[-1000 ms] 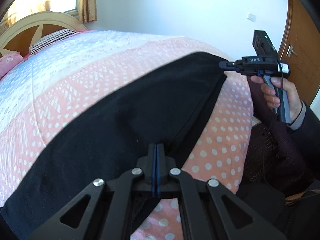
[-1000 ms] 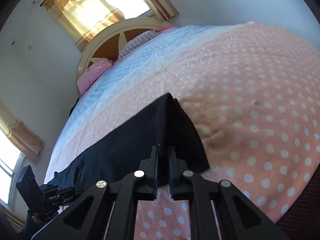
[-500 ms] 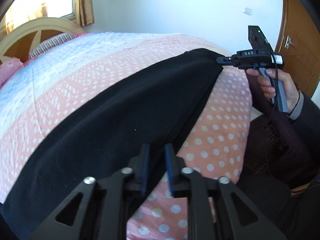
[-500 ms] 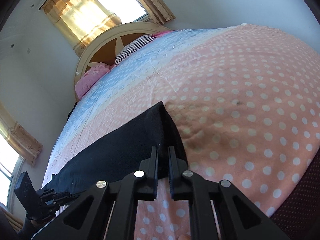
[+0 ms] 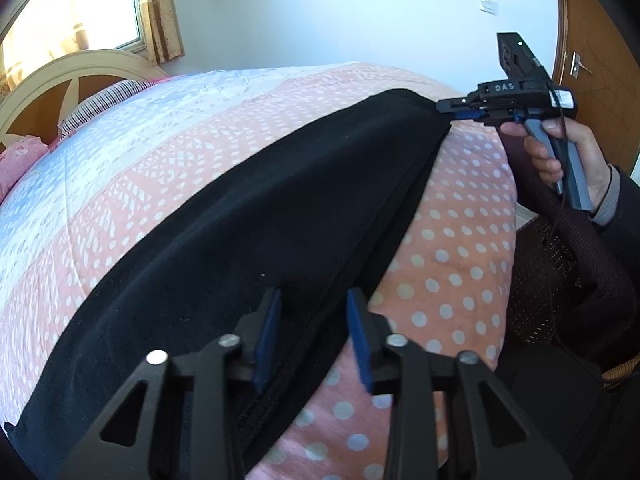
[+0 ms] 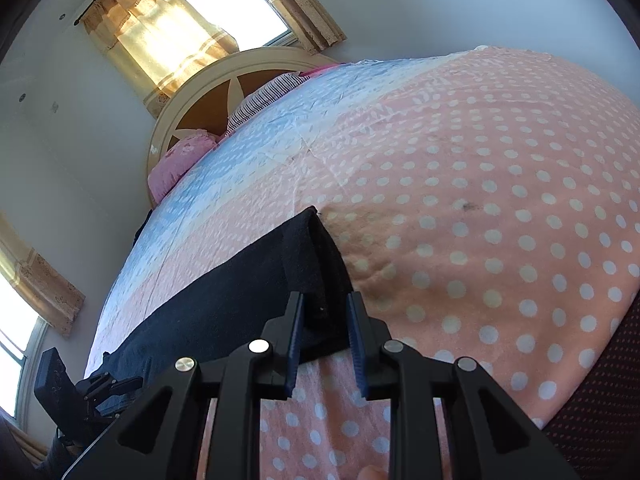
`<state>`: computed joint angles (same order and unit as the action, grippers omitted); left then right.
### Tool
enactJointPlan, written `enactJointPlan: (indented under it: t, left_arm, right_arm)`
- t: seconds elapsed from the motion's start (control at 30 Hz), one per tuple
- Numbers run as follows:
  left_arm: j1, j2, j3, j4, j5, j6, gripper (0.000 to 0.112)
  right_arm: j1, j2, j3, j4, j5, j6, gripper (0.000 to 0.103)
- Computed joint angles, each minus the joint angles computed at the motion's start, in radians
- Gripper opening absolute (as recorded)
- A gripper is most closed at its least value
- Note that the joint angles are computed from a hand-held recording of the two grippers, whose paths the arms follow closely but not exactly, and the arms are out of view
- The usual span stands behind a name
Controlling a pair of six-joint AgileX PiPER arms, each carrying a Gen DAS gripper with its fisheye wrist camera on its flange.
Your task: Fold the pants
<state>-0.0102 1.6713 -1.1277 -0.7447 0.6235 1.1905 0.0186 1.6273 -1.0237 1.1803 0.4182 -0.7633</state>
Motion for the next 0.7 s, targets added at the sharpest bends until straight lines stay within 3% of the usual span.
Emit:
enactJointPlan:
  t: [0.03,0.07,0.13,0.4,0.63,0.7]
  left_arm:
    - [0.006,0.006,-0.012,0.004,0.013,-0.009,0.014]
    - [0.013,0.013,-0.026,0.009,0.028,-0.02,0.009]
    - [0.03,0.021,-0.044,0.006,0.061,-0.02,0.006]
    - [0.007,-0.08,0.036,0.008,0.035,0.03,0.004]
    - [-0.014,-0.06,0.061,0.04,0.002,0.013,0.004]
    - [-0.016,-0.054,0.059,0.039,-0.002,0.017,0.005]
  right_arm:
    - [-0.002,-0.001,0.002,0.009,0.0,-0.005,0.023]
    - [-0.004,-0.001,0.004,0.015,0.001,-0.009,0.023]
    - [-0.003,-0.002,0.005,0.017,-0.001,-0.012,0.023]
    - [-0.01,-0.007,0.013,0.037,-0.006,-0.035,0.023]
    - [-0.017,-0.04,0.02,-0.019,-0.064,0.039,0.023]
    - [-0.039,-0.031,-0.009,-0.013,-0.026,0.029,0.032]
